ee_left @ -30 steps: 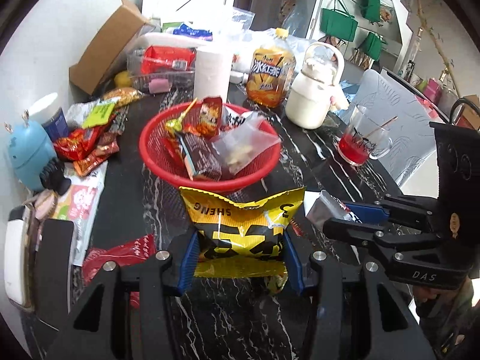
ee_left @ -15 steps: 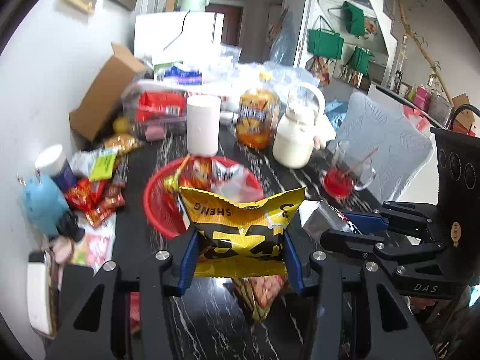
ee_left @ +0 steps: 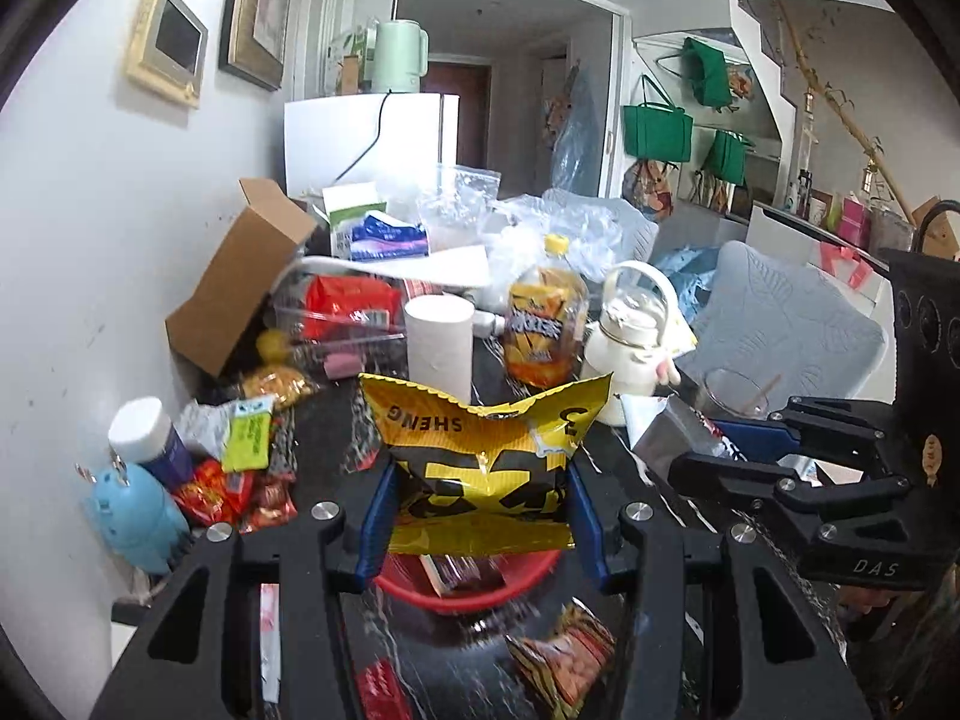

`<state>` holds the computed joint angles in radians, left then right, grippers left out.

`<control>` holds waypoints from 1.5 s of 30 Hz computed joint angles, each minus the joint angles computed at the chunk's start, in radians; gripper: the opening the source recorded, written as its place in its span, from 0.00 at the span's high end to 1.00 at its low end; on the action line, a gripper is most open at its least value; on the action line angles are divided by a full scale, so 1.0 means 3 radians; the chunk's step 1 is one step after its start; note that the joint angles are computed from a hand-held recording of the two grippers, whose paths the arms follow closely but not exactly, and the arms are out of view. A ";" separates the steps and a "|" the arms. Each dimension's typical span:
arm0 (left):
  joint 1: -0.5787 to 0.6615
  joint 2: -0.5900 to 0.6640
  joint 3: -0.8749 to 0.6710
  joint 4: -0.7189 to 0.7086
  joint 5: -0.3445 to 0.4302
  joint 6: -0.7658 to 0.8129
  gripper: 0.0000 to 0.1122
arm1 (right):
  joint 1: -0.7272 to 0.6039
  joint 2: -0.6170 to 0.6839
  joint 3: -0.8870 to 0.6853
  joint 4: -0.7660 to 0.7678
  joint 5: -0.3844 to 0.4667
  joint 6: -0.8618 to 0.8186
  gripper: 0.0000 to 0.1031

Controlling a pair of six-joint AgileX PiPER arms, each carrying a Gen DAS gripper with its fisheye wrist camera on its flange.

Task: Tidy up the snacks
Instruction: 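Lift the yellow-black bag and white packet and carry both over the red basket, then open the left gripper over the basket while the right gripper releases the white packet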

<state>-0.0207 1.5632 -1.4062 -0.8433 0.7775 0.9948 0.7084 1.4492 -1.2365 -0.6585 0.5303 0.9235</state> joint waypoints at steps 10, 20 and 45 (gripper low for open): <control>-0.0042 0.0516 -0.0653 0.0185 0.0002 -0.0291 0.57 | -0.0427 0.0425 -0.0564 0.0883 -0.0196 -0.1076 0.72; -0.0095 0.1118 -0.1223 0.0555 0.0069 -0.0764 0.57 | -0.0801 0.0997 -0.1061 0.2021 -0.0305 -0.2128 0.72; -0.0141 0.1868 -0.1615 0.0935 0.0654 -0.1479 0.57 | -0.1247 0.1898 -0.1567 0.4278 0.0200 -0.3812 0.72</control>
